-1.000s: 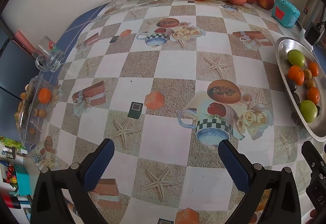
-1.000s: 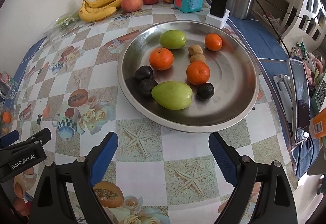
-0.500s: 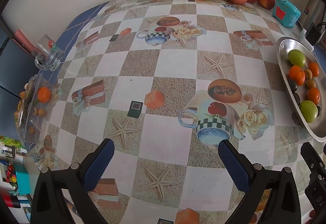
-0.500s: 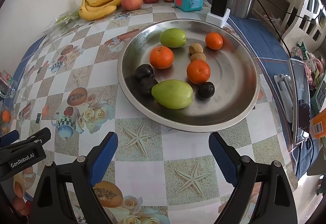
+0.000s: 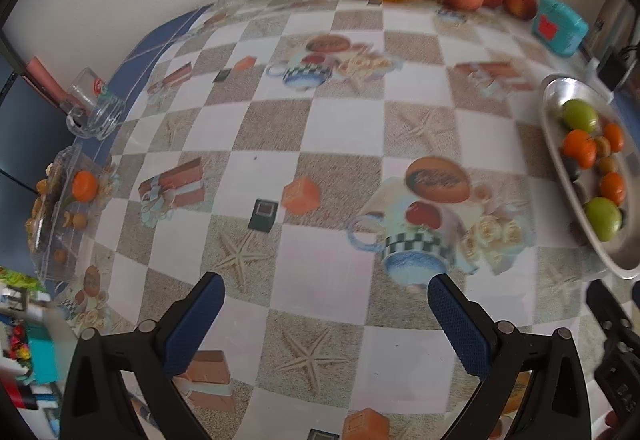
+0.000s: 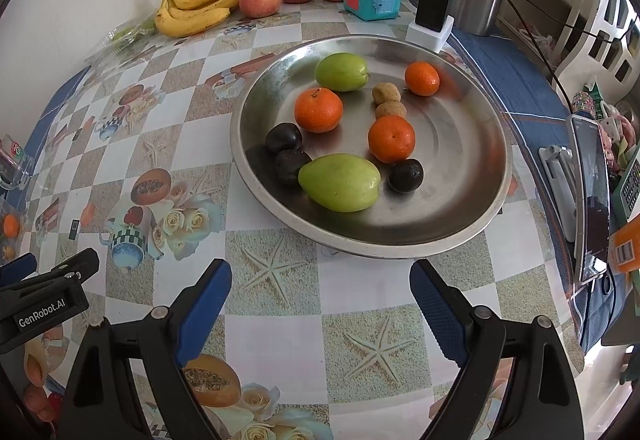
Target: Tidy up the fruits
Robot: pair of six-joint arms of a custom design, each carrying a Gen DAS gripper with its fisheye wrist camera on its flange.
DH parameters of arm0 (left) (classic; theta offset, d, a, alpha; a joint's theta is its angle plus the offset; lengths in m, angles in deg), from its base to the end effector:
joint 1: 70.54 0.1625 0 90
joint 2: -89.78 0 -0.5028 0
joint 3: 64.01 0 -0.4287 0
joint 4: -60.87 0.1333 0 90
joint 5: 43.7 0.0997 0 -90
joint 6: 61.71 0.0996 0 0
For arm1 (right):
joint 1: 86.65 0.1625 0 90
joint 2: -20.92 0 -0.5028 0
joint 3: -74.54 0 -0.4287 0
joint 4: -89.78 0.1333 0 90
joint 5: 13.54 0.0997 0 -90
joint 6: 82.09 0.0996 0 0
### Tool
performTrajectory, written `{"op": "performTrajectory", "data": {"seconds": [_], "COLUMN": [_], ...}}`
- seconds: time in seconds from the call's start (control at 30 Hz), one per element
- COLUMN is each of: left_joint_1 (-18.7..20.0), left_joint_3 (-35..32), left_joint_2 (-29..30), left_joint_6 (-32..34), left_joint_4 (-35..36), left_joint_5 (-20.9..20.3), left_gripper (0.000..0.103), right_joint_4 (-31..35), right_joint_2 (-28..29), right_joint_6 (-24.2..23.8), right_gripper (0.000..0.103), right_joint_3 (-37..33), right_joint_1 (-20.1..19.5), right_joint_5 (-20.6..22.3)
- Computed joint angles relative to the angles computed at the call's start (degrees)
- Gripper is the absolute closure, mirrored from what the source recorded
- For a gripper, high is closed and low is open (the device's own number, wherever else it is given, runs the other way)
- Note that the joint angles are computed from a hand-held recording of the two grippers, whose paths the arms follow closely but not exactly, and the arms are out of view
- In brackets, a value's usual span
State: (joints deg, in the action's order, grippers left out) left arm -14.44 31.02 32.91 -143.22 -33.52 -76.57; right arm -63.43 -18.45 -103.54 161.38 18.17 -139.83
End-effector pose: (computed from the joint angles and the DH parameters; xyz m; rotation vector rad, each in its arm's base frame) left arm -0.1907 -0.6727 0.2183 -0.5222 2.0306 -0.6165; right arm 0.2755 -0.7507 0.1153 0.6650 -2.3914 0.2952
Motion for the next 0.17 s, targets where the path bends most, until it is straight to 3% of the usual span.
{"op": "performTrajectory", "data": {"seconds": [0.17], "left_joint_1": [0.0], "left_joint_3": [0.0], "left_joint_2": [-0.1], "left_joint_6": [0.2], "left_joint_4": [-0.1], "left_joint_5": [0.1], "left_gripper": [0.001], "right_joint_4": [0.2], "right_joint_2": [0.0], "right_joint_6": [-0.1], "right_gripper": [0.012], "right_joint_3": [0.0], "right_joint_1": [0.0], "right_joint_5": [0.0]}}
